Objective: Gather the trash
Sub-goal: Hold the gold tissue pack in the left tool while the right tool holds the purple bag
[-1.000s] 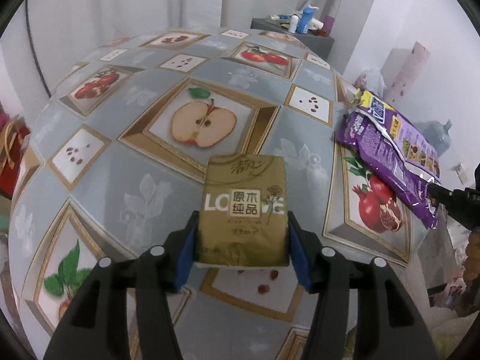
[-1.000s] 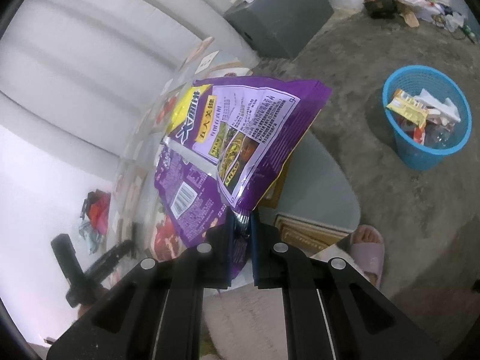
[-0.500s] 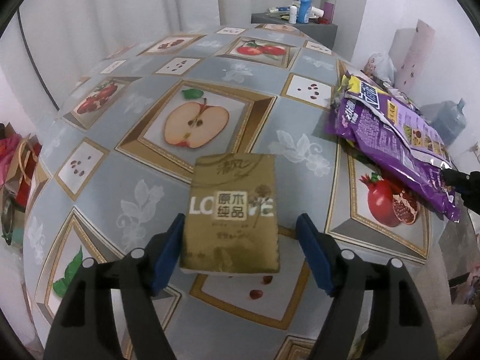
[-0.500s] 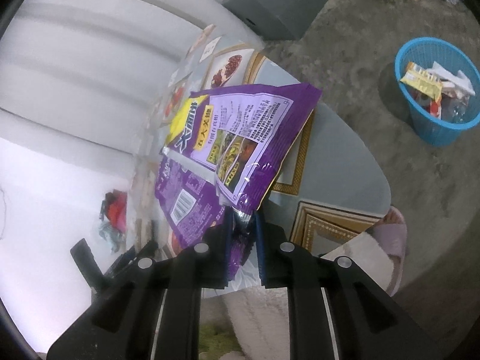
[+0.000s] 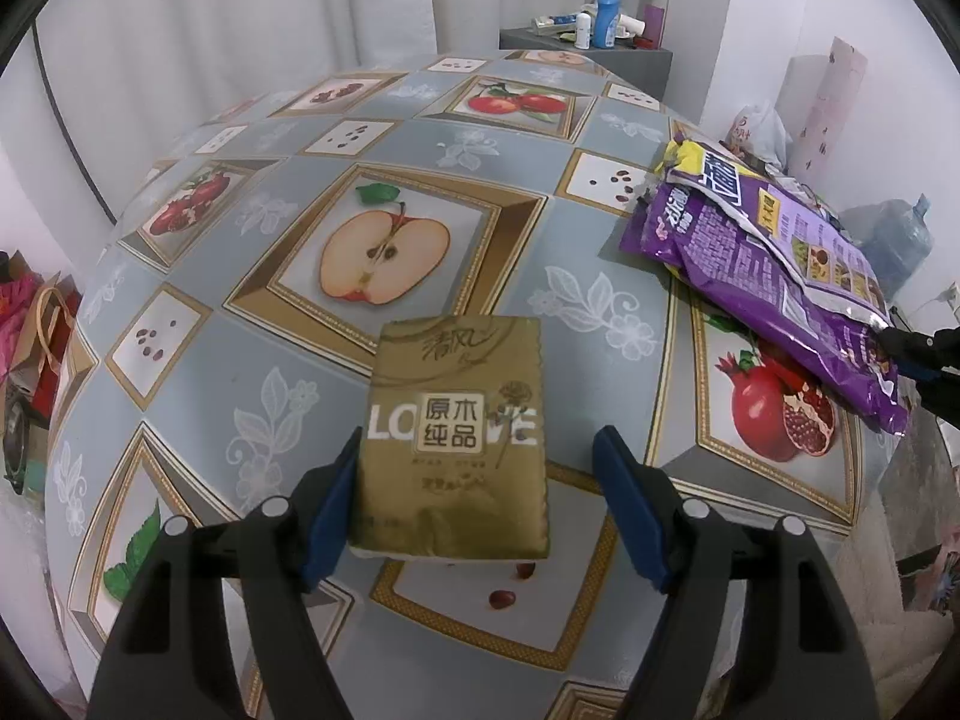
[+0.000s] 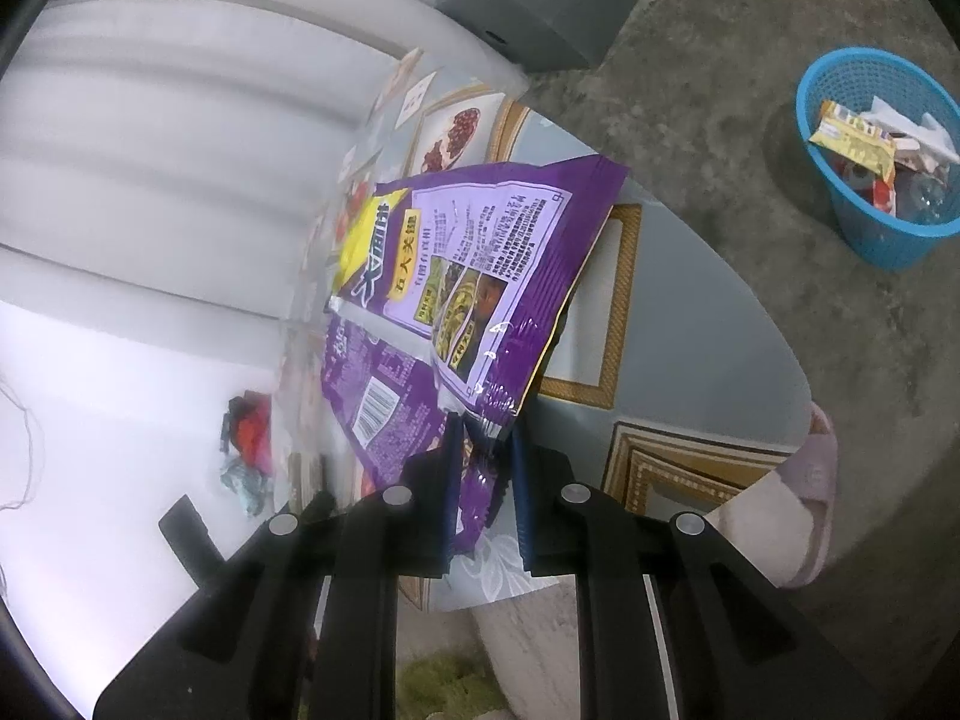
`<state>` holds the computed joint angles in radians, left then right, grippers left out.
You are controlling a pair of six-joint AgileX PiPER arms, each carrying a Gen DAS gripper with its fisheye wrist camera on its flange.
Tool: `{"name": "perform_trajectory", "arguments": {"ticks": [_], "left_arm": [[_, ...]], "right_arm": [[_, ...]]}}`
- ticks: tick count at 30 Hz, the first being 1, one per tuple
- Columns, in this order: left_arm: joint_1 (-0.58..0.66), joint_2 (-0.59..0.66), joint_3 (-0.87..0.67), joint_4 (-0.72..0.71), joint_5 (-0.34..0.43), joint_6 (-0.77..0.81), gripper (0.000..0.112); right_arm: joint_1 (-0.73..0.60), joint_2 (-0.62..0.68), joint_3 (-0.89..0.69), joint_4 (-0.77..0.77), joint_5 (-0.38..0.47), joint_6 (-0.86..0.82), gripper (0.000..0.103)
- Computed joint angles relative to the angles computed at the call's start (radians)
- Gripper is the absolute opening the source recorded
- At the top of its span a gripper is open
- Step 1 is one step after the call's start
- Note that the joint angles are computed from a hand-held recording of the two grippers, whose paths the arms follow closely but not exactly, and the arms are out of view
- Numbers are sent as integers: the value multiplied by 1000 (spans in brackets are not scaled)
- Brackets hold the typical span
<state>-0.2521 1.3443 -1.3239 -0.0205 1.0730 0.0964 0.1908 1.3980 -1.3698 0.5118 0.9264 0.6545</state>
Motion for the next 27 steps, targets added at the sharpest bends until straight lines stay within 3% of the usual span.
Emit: {"name": "perform_trajectory", "arguments": {"ticks": [27], "left_arm": [[-4,-3,2,1,-4,-1,72]], "right_arm": [[16,-10,11,-14,-10,22,13]]}}
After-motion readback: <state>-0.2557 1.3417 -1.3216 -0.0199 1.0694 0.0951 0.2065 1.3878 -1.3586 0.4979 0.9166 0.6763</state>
